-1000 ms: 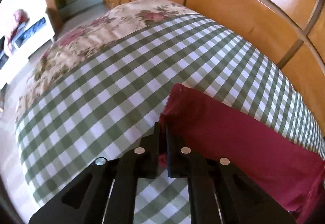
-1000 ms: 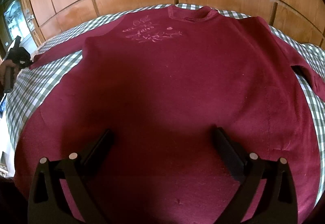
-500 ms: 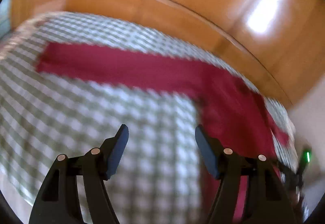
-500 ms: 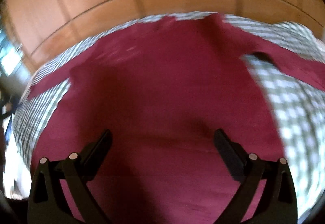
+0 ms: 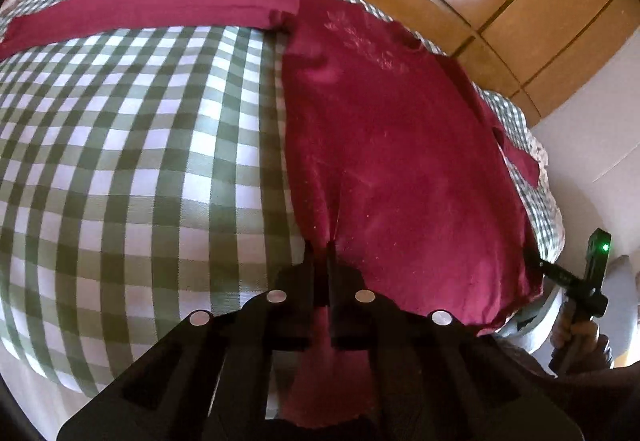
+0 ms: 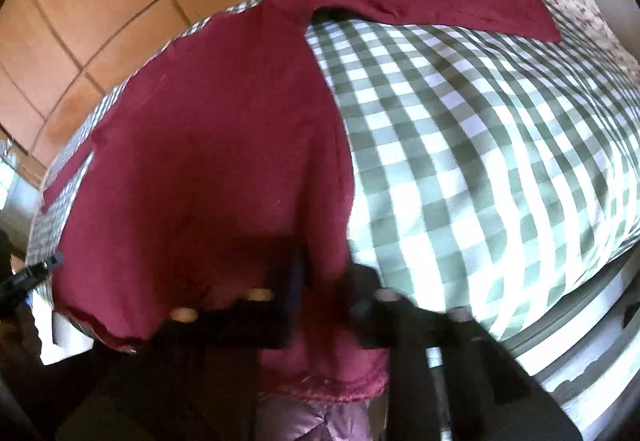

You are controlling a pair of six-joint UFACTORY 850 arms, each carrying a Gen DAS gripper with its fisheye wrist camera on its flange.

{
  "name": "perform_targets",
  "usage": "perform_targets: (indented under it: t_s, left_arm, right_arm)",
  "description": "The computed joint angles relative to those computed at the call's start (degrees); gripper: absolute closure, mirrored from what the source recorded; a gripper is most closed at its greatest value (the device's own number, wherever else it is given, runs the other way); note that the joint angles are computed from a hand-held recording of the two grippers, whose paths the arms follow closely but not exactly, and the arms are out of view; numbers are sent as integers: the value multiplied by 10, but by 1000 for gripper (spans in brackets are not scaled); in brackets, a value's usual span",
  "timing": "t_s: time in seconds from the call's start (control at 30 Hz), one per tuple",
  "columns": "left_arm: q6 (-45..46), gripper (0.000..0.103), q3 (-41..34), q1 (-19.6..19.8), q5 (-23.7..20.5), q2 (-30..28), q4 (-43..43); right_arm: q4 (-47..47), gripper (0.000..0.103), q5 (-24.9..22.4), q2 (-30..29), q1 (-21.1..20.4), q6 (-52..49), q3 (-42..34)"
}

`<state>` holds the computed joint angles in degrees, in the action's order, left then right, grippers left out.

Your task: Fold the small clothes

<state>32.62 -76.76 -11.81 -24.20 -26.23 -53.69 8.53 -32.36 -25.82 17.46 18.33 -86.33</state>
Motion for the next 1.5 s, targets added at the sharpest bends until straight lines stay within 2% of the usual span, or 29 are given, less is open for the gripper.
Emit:
perform_targets:
  t_s: [0.17, 0.27, 0.33, 0.37, 0.43, 0.47, 0.5, 0.57, 0.63, 0.73, 0.83, 1.0, 1.17, 1.23, 1.3, 1.37, 1.4, 1.47, 1.5]
  left_arm:
    - [9, 100, 17, 5, 4, 19, 9]
    - [-39, 100, 16, 5, -4, 11, 52]
    - [-66, 99, 14, 1, 5, 14, 86]
    - [-102, 99, 11, -4, 13, 17, 127]
    - [-149, 74, 4, -11, 32, 22, 185]
    - [-174, 49, 1, -16, 55, 27, 217]
    - [-180, 38, 2, -19, 71, 31, 225]
    - [-161, 38, -13, -23, 93, 30, 217]
    - [-186, 38, -38, -32, 107, 16, 250]
    - [-213, 38, -93, -49, 105, -24, 289]
    - [-272, 35, -161, -68, 84, -77, 352]
    - [-315, 35, -230, -82, 35, -136, 393]
    - [-362, 35, -256, -81, -3, -164, 431]
    - [-363, 34, -258, -80, -6, -168, 421]
    - [-357, 26, -260, -81, -4, -171, 412]
    - [-370, 24, -273, -84, -12, -180, 430]
    - [-377, 24, -278, -85, -13, -184, 438]
    - [-387, 23, -285, -86, -17, -190, 448]
    - [-385, 22, -286, -85, -17, -191, 444]
  right_arm:
    - [28, 95, 9, 28, -6, -53, 12]
    - [15, 95, -21, 21, -5, -53, 18]
    - [23, 95, -34, 13, -5, -50, 19]
    - [38, 90, -30, 11, -10, -51, 17]
    - [40, 74, -15, 12, -17, -35, 14]
    - [25, 54, -4, 14, -19, -15, 13]
    - [14, 47, 11, 15, -26, 11, 12]
    - [29, 46, 28, 12, -45, 30, 7]
    - [61, 45, 54, 0, -75, 57, -3]
    - [53, 45, 69, -33, -109, 123, -39]
    - [67, 47, 74, -77, -149, 174, -86]
    - [71, 52, 82, -152, -187, 264, -171]
    - [30, 52, 42, -241, -205, 321, -306]
    - [15, 60, 13, -277, -207, 326, -365]
    - [10, 80, -33, -319, -210, 311, -435]
    - [-30, 97, -84, -366, -210, 310, -520]
    - [-68, 97, -89, -364, -209, 324, -527]
    - [-159, 97, -74, -334, -210, 373, -487]
    - [-192, 97, -88, -329, -212, 396, -484]
